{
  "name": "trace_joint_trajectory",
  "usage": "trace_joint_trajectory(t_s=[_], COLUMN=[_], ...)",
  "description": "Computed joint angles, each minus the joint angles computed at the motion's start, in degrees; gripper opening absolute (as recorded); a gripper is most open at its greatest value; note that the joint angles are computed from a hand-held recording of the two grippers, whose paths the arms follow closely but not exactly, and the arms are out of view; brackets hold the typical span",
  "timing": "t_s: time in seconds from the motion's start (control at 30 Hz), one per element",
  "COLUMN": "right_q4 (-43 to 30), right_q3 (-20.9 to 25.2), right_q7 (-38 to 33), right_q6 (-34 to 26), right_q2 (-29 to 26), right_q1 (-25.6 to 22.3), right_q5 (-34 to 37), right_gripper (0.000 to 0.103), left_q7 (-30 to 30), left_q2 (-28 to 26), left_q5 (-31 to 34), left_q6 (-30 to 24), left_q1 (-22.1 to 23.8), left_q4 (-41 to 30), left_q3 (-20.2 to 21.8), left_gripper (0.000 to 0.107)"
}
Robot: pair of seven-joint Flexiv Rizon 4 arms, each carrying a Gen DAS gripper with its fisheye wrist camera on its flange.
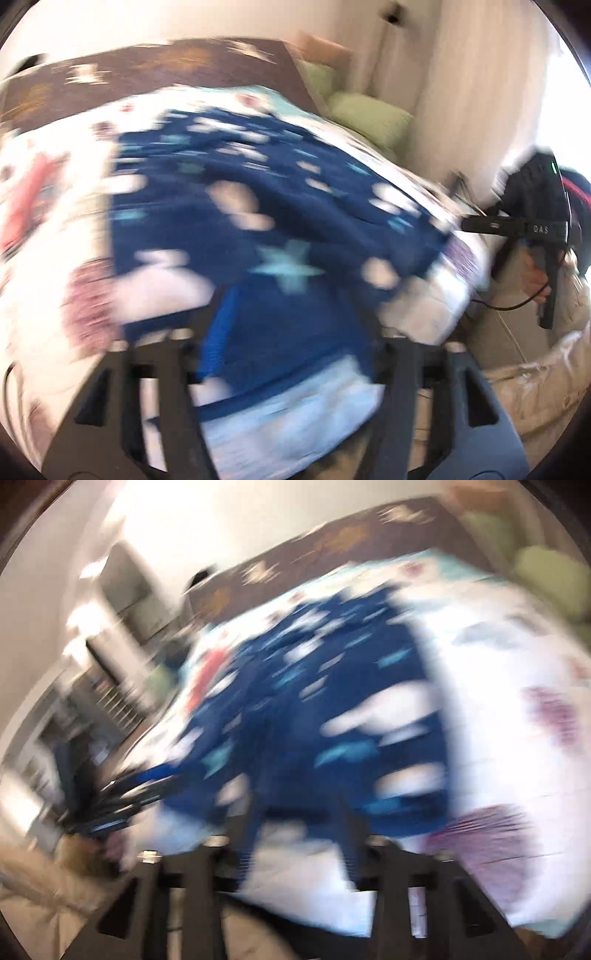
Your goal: Fold small clothes
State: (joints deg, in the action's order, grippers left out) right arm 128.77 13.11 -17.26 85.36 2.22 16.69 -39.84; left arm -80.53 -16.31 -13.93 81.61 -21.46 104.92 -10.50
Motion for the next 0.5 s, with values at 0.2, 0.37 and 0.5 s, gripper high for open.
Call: trace_joint_trajectory(t_s=[0.2, 0.37, 0.5], right_q4=[-0.34, -4.36, -5.94], right_q3=[-0.83, 1.56, 2.4], right_q7=[-11.11, -27.38, -30.88], right_q6=[-0.86, -1.98, 0.29], right_q2=[-1.44, -3.55, -5.56], right_q1=[1.2, 3.53, 3.44], right_q5=[20.98, 43.98, 48.71], right_gripper=[0.054, 0.067, 0.073], left_q7=[-20.02, -8.18, -9.13], left_q2=[3.99, 3.91, 1.56], left_q5=[13.97, -3.5, -0.08], left_q6=[-6.63, -2.8, -5.11], left_q1=[-4.09, 4.44, 2.83], left_q4=[2.05, 7.84, 5.0], left_q3=[13.05, 1.26, 2.85], left_gripper=[0.075, 0.075, 0.076])
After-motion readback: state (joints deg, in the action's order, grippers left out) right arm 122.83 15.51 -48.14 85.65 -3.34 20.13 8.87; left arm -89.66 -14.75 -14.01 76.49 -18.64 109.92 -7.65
